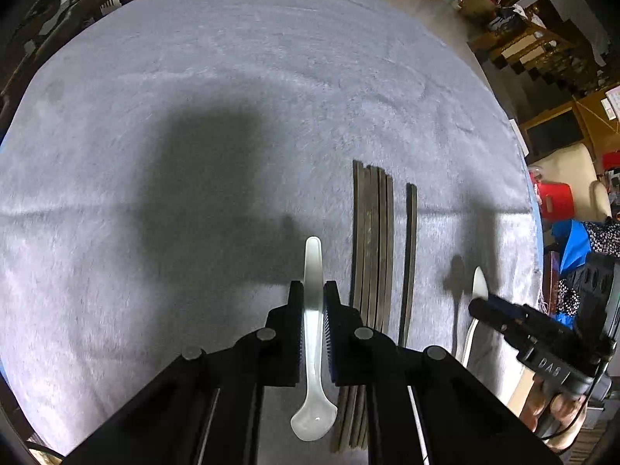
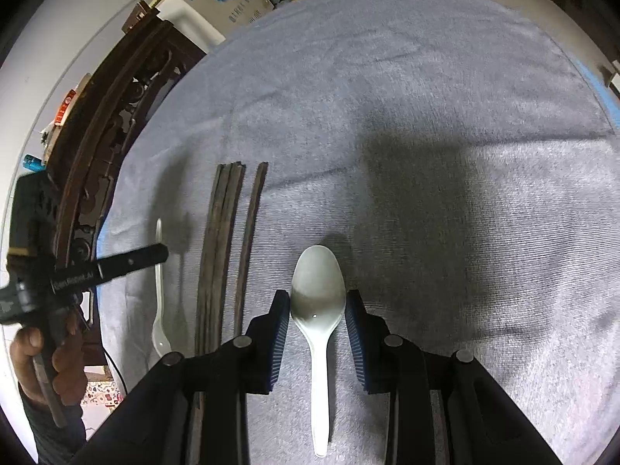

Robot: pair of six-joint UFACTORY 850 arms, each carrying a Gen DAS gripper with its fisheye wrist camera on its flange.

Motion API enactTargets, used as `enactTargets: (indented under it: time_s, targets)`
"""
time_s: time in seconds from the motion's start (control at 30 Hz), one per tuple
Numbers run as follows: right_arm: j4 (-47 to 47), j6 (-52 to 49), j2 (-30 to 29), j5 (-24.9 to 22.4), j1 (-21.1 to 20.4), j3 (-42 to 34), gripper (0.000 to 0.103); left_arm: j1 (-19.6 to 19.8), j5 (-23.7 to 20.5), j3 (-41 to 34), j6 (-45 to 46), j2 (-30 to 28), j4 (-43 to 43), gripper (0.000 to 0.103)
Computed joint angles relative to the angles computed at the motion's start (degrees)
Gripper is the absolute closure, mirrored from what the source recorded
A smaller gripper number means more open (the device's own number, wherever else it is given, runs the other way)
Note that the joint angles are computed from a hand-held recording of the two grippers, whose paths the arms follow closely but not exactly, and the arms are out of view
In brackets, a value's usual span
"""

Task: Organize utensils
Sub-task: 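Carry both white spoons with both grippers over the black utensil holder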

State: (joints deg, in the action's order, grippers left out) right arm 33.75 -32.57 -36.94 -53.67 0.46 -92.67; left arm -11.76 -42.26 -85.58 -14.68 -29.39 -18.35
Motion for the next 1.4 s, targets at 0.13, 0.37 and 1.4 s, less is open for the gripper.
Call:
enactTargets:
  time_s: [0.13, 0.37, 1.4]
  targets:
    - [-0.65, -0.07, 1.35, 0.65, 0.24, 1.46, 0.071, -0.35, 2.28, 2.75, -0.02, 2.11, -0.41, 0.093]
    - [3.37, -2.73, 6.02, 2.98, -1.05, 6.80, 0.071, -0.76, 7.84, 9.91, -0.92, 9.74, -0.75, 0.093]
    - [43.80, -38.97, 43.39, 13.27, -3.22, 41.26, 0.071, -16.27, 23.55, 35.74, -76.68, 42.03, 69.18, 0.093]
